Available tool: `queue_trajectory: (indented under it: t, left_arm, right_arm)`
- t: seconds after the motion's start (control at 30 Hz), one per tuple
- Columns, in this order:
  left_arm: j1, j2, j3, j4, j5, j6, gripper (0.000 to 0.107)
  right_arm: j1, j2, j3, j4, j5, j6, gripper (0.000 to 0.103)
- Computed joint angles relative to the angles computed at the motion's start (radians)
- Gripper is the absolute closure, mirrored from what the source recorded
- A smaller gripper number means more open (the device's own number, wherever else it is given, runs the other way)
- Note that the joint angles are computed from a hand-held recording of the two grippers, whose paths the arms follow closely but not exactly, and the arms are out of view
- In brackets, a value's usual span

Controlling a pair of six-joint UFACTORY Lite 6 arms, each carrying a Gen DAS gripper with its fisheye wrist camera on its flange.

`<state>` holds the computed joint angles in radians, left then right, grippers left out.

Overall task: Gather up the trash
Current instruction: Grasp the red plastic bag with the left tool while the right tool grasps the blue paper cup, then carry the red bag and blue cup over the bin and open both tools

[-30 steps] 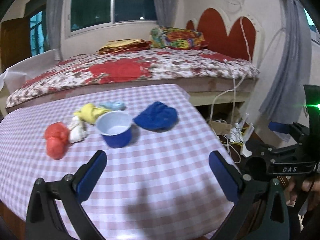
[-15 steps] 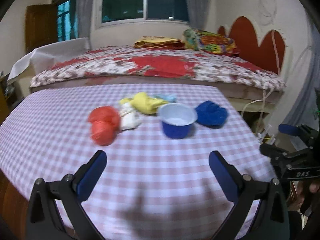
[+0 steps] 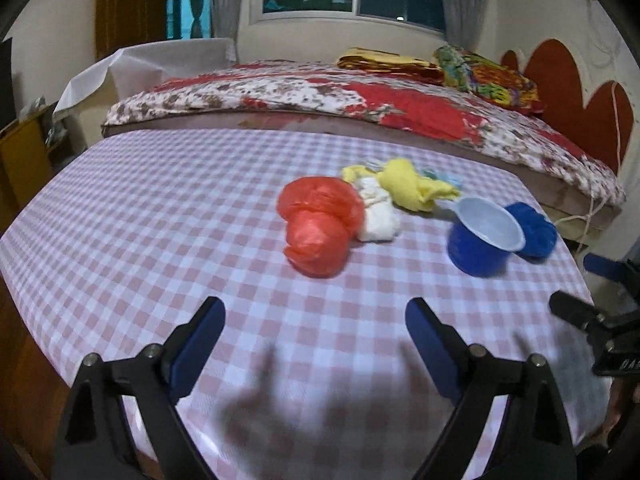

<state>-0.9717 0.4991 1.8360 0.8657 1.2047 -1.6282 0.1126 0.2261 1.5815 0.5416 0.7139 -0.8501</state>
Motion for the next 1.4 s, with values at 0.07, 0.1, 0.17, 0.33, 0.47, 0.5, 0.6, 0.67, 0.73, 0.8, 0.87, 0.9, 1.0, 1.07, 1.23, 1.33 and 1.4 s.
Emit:
queue_trajectory:
  t: [0.07,0.1,0.17,0.33,0.47,0.5,0.6,0.67,0.73,0.8,0.87,0.9,1.0,1.07,1.23,1.33,1.4]
  left_arm:
    - [0.029,0.005,-0.005,-0.004,-0.025,0.010,0.015]
    - [0.045,0.007,-0.009,-0.007,-0.046,0.018,0.015]
    - [0.072,0.017,-0.008,-0.014,-0.077,0.033,0.015]
    - [0.149,0.053,0.005,-0.037,-0.150,0.079,0.015]
    - [0.208,0.084,0.025,-0.066,-0.216,0.122,0.022]
    - [0.219,0.090,0.031,-0.074,-0.228,0.131,0.023]
    - [0.239,0.110,0.049,-0.084,-0.248,0.151,0.024]
    - [0.255,0.123,0.061,-0.102,-0.262,0.174,0.027]
    - [0.275,0.132,0.073,-0.129,-0.287,0.198,0.031]
    - [0.286,0.130,0.071,-0.146,-0.312,0.218,0.041]
    - [0.296,0.132,0.071,-0.175,-0.336,0.245,0.070]
    - [0.293,0.125,0.065,-0.174,-0.338,0.242,0.070]
    - [0.265,0.085,0.021,-0.134,-0.329,0.197,0.073]
    - [0.244,0.068,0.011,-0.113,-0.305,0.177,0.073]
    - [0.180,0.041,0.008,-0.083,-0.259,0.128,0.074]
    - [0.142,0.064,0.068,-0.081,-0.223,0.144,0.074]
    - [0.115,0.098,0.135,-0.084,-0.193,0.166,0.074]
  right_arm:
    - [0.033,0.051,0.048,-0.036,-0.006,0.061,0.000]
    - [0.047,0.083,0.078,-0.051,-0.007,0.091,0.000]
    - [0.074,0.143,0.136,-0.084,-0.012,0.146,0.000]
    - [0.115,0.277,0.280,-0.151,-0.010,0.247,0.000]
    - [0.141,0.389,0.410,-0.217,0.000,0.332,0.000]
    - [0.146,0.413,0.438,-0.239,-0.005,0.355,0.000]
    - [0.152,0.461,0.498,-0.265,-0.011,0.395,0.000]
    - [0.147,0.498,0.549,-0.261,0.007,0.409,0.000]
    - [0.143,0.522,0.584,-0.245,0.024,0.405,0.004]
    - [0.143,0.534,0.604,-0.230,0.039,0.390,0.022]
    - [0.145,0.525,0.591,-0.227,0.032,0.383,0.026]
    - [0.143,0.515,0.577,-0.213,0.031,0.370,0.026]
    - [0.140,0.456,0.493,-0.188,-0.002,0.332,0.026]
    - [0.132,0.405,0.422,-0.161,-0.023,0.295,0.026]
    - [0.093,0.290,0.273,-0.090,-0.053,0.208,0.026]
    - [0.053,0.225,0.199,-0.040,-0.059,0.153,0.026]
    - [0.022,0.180,0.153,-0.011,-0.061,0.116,0.026]
